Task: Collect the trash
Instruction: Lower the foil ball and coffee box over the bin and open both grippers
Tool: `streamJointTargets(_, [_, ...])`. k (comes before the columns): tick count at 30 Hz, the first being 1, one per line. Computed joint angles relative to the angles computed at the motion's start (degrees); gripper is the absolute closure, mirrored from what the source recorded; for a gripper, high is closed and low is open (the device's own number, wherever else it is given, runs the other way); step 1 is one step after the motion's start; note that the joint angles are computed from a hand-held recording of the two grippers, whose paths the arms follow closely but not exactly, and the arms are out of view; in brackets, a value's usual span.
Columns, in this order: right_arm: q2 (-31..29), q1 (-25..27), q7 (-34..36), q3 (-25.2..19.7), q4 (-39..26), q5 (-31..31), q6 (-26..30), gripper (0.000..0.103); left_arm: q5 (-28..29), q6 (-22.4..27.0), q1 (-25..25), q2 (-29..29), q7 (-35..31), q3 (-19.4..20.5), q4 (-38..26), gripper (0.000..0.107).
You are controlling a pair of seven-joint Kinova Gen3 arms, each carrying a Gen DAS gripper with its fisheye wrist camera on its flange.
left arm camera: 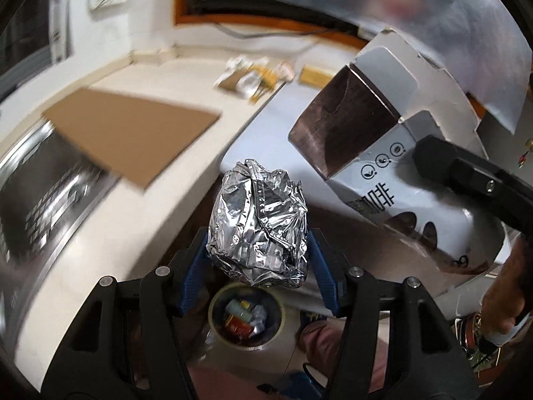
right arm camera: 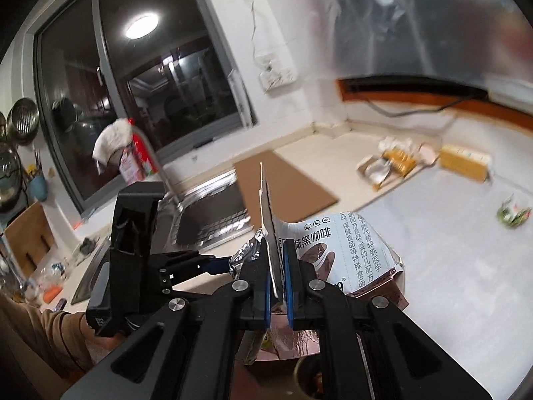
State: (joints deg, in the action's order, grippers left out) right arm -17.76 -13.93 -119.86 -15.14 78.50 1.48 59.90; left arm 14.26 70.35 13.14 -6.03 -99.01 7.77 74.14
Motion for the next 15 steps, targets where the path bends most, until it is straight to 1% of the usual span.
streamJointTargets(3, [0.4,-0.2,-2.7,-3.3,2.8,0.8,0.1,0.097,-0.7,-0.8,-0.6,-1.9,0.5,-0.7,5.4,0.053])
streamJointTargets(6, [1.2,-1.5,-5.0,-5.5,5.8,2.5,0.0,0.097,-1.0,-1.2,-1.2,-2.9,0.9,-1.2,10.2,0.053])
streamJointTargets(11, [2.6,-3.9,-7.1,-5.2,12.6,2.5,-2.9,0.097,-1.0,-3.0,-1.7,-3.1,0.2,-1.5,16.2,0.053])
streamJointTargets(15, [4.1,-6.0,-8.8,-5.1,18.4,3.3,-5.6,0.097,-3.4,-5.6,-1.3,-2.4,0.7,-0.1,19.8,0.053])
